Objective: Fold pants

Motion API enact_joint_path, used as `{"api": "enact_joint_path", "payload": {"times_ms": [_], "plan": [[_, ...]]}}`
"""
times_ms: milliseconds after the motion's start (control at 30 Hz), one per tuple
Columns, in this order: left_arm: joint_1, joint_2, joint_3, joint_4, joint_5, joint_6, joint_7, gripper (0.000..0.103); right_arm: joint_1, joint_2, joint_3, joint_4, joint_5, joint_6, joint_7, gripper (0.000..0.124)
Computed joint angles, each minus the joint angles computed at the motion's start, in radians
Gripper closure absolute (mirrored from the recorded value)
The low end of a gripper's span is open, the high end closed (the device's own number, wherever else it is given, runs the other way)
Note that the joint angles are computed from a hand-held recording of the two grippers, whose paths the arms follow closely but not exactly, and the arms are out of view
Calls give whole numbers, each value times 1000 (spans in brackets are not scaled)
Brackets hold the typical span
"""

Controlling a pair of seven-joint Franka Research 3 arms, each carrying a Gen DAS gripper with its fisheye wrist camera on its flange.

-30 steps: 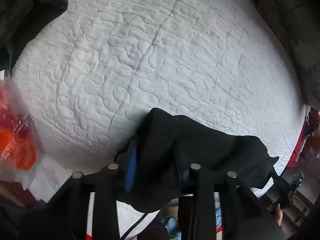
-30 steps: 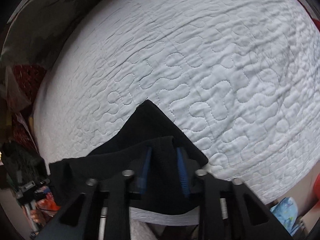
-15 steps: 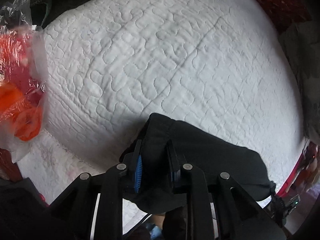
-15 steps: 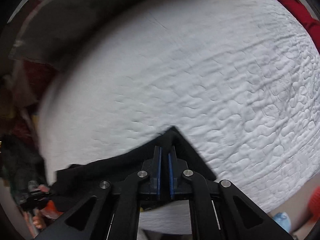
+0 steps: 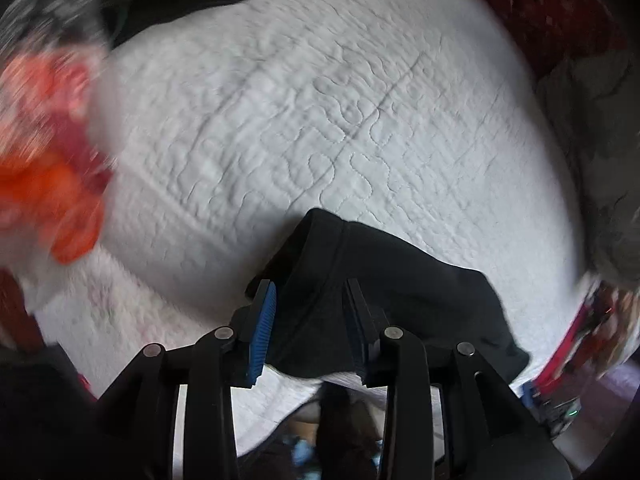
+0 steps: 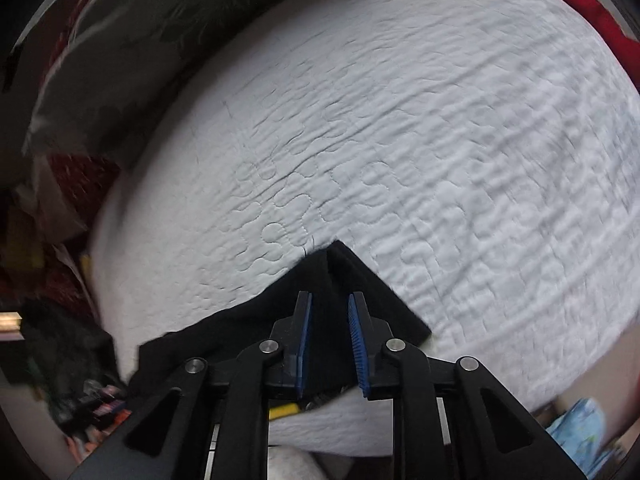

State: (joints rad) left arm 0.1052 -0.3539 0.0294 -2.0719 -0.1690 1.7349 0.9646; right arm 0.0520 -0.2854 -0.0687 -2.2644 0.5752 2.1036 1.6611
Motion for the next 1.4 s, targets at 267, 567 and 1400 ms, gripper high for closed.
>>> {"api": "enact_joint_path", "payload": {"times_ms": [267,567,1400], "plan": [[-84,-107,-8,-134,-168,53,-29,55,0,-61,-8,-107,86,-60,47,100],[-150,-92,-33,-267,-340,120,-80,56,15,-49,1,-167,135,-41,121,98],[-197,-64,-45,-333,-452,273,-190,57,-3,-74,-32,-240,195,1,103,95]]}}
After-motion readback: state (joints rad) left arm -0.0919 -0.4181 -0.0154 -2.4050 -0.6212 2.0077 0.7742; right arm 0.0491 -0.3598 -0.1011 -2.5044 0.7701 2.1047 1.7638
